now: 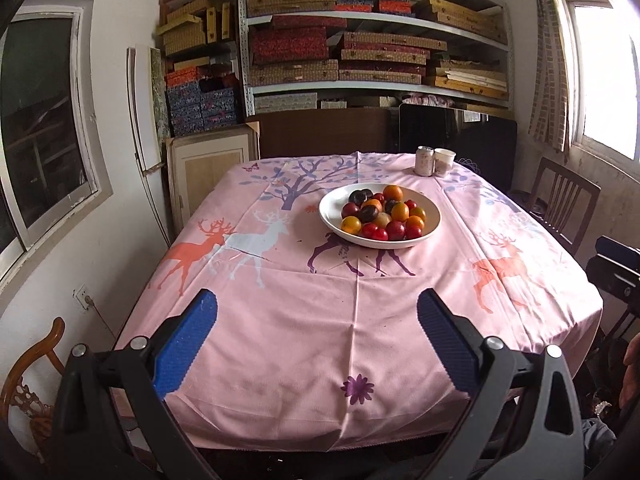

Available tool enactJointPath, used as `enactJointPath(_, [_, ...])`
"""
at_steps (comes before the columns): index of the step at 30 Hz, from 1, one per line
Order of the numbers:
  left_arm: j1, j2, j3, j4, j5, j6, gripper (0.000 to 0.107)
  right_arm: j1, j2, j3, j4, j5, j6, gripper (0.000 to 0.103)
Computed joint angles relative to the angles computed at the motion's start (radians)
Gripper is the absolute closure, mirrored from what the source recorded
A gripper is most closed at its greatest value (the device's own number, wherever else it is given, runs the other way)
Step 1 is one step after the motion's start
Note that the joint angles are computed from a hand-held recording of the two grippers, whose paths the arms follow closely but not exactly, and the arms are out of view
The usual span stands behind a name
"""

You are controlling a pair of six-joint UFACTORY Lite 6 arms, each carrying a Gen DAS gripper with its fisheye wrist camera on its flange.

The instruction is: Organize fruits

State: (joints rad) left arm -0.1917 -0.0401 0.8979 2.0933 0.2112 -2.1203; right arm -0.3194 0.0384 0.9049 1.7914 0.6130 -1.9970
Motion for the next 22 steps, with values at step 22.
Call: enactJointPath(22, [-0.056,-0.028,-0.013,-0.103,0.04,0.085,0.009,-0.09,-0.055,-0.046,-0.014,0.046,0.017,0.003])
